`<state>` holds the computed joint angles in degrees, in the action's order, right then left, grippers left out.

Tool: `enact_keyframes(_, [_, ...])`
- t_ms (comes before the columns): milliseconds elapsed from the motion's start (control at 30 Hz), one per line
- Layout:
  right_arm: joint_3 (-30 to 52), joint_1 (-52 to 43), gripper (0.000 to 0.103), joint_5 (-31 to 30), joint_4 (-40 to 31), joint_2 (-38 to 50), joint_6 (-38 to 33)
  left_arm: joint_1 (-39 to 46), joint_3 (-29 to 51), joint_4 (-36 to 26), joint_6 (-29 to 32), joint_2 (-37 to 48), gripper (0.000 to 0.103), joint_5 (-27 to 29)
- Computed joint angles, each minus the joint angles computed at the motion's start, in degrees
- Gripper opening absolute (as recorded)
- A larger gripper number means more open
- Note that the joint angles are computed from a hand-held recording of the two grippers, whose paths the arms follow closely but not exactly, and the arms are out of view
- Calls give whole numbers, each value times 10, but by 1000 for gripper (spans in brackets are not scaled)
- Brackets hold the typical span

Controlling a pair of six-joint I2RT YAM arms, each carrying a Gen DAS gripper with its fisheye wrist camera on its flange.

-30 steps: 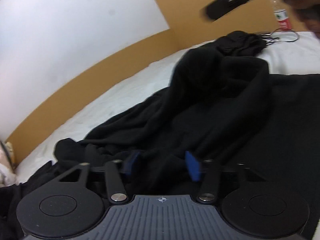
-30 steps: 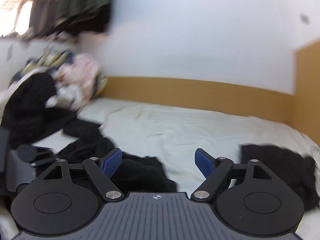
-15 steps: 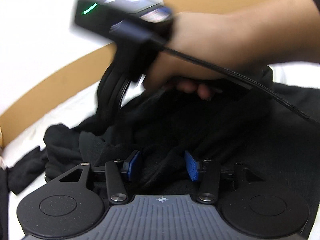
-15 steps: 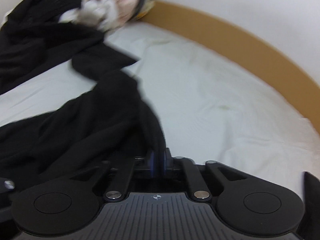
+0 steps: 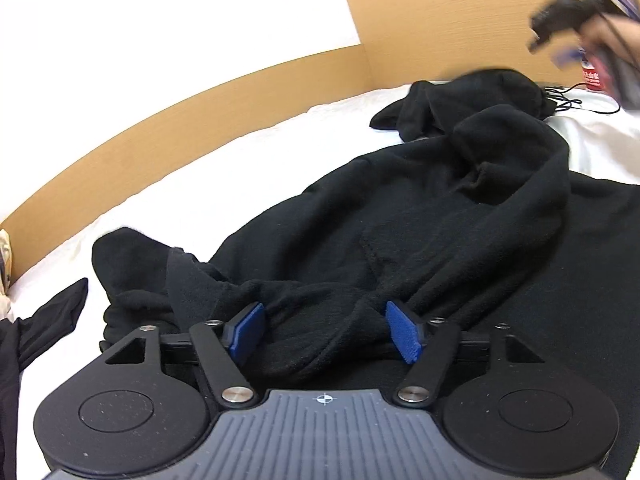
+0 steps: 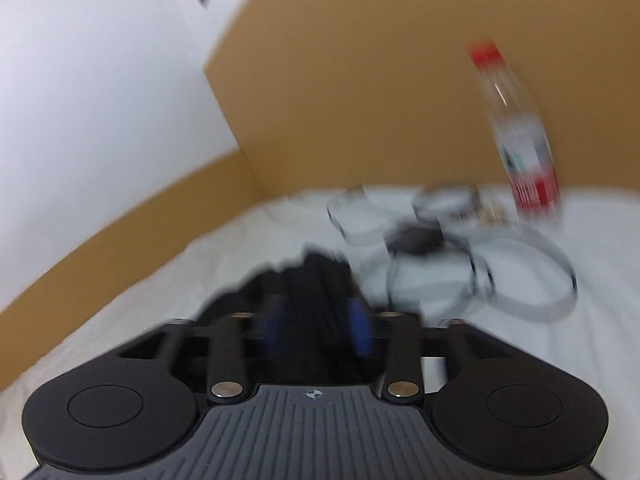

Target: Fold clothes

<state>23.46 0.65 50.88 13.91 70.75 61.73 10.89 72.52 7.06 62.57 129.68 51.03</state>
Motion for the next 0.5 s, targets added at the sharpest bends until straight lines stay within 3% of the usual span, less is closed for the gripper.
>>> enact_keyframes(33, [-33, 47, 67, 38, 48, 5, 19, 1, 0, 2, -3, 0, 73, 0])
enact_keyframes(100, [-88, 152, 74, 107, 259, 68, -46, 1, 1, 6, -10, 1, 77, -2])
enact_keyframes(167, [-110, 232, 86, 120, 527, 193, -172, 3, -1, 10, -19, 1, 78, -1])
enact_keyframes(200, [-99, 248, 90, 93, 577, 228, -196, 6, -3, 6, -28, -5, 78, 5])
enact_keyframes(267, [-49, 218, 91, -80, 522, 227, -234, 20, 6, -7, -53, -17, 78, 27])
enact_keyframes(333, [24, 206, 91, -193, 397, 218, -315, 38, 12, 25, -107, -31, 85, 40])
enact_keyframes(400, [107, 213, 91, -241, 255, 226, -390, 49, 62, 47, -174, -14, 93, 27])
enact_keyframes(467, [141, 234, 91, -243, 197, 241, -454, 54, 129, 47, -221, 11, 94, 5])
enact_keyframes(500, [148, 247, 91, -243, 178, 244, -479, 45, 187, 12, -213, 33, 94, -18])
